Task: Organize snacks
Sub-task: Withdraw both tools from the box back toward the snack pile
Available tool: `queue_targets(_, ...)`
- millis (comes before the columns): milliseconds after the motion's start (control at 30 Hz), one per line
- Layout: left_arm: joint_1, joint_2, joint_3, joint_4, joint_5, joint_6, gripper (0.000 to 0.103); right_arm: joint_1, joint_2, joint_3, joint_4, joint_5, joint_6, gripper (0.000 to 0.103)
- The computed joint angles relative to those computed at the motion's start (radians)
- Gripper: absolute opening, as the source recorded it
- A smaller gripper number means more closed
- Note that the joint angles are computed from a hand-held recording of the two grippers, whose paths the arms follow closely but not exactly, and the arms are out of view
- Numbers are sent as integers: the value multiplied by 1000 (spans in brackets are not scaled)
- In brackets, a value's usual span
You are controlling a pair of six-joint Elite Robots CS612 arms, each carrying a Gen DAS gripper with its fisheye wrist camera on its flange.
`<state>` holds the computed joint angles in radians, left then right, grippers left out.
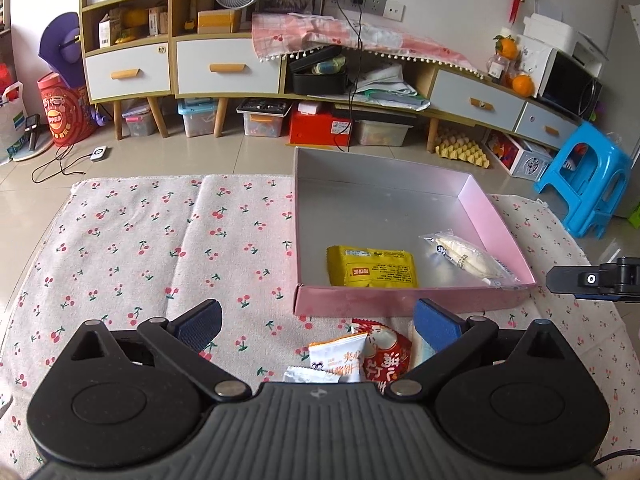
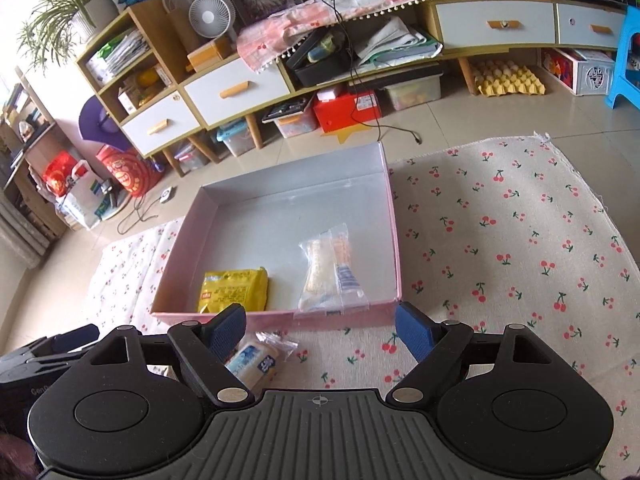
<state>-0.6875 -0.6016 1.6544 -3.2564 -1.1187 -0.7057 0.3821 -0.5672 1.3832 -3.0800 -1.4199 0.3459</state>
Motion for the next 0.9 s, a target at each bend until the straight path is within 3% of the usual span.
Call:
queue_targets(100,-2,-14,26,21,-5,-15,102,3,-15,29,-13,8,-23,89)
queue_targets(433,-13,-45,102,47,-2,3,102,21,-51,114,-22,0,-136,90)
queue_targets(600,-14,-52,127,57,-18,-26,102,30,-55,132,15,-15,-186,90)
queue_targets(900,-18,-37,165,-24,-87,-17,99,40,-82,183,83,26,-237,90)
